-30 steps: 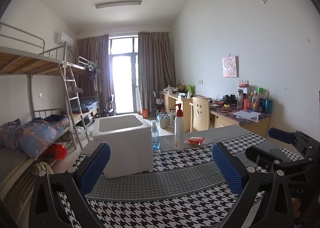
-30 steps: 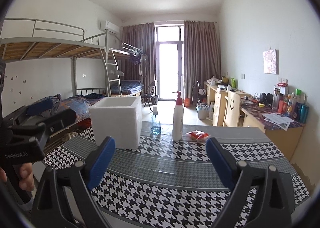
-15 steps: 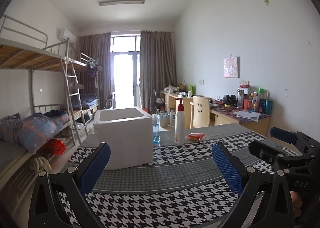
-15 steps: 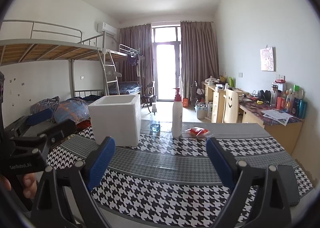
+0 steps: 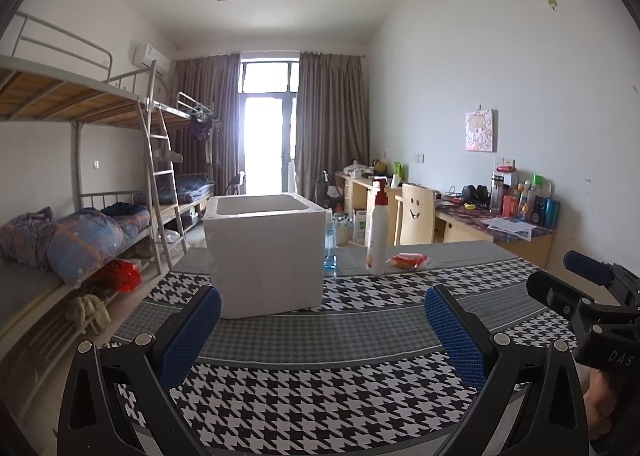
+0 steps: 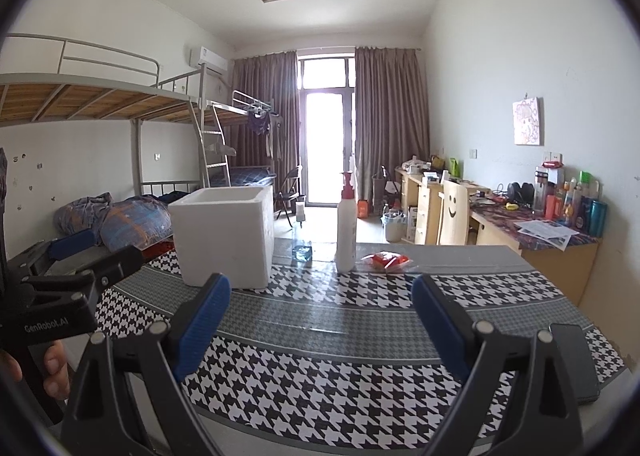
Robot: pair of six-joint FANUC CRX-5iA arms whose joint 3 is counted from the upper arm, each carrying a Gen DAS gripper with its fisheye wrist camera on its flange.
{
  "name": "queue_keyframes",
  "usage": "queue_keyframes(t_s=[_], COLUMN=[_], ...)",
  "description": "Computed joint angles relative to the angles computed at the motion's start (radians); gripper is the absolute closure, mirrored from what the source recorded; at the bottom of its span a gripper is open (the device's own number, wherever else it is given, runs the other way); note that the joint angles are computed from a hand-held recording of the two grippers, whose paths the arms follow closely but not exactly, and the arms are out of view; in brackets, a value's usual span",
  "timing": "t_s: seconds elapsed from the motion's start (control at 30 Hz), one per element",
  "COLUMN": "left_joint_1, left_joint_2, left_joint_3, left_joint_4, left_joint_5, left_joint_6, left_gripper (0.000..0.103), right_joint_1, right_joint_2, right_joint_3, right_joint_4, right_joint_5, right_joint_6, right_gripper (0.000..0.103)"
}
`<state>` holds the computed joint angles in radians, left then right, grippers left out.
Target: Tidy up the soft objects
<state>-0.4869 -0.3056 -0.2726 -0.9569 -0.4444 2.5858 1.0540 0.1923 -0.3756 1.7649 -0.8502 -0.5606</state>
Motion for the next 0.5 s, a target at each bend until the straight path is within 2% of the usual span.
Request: queue_keyframes(t_s=[0.1, 0.33, 0.43, 0.5], left_joint_1=[-0.027, -0.050, -0.078, -0.055], left_joint_2=[0.002, 0.002, 0.016, 0.015], left_joint_3=[0.006, 0.003, 0.014, 0.008], left_joint_4=[-0.056, -0.106, -0.148, -0.105], left_joint_5=[-0.032, -0.042, -0.089, -0.063], left_joint_6=[0.052, 0.088, 0.100, 0.068], left_gripper=[0.001, 0.001, 0.001, 0.001], right_joint_1=[-0.004, -0.014, -0.007, -0.003], right_joint_2=[-0.003, -0.004, 0.002, 0.004], right_joint_3=[-0.009, -0.027, -0.029, -0.031], right_joint_4=[0.008, 0.051, 0.040, 0.027], right_joint_5=[0.000, 0.005, -0.009, -0.015], right_joint_6=[-0.018, -0.067, -0.067, -0.070], right_gripper=[0.009, 0.009, 0.009, 0.009])
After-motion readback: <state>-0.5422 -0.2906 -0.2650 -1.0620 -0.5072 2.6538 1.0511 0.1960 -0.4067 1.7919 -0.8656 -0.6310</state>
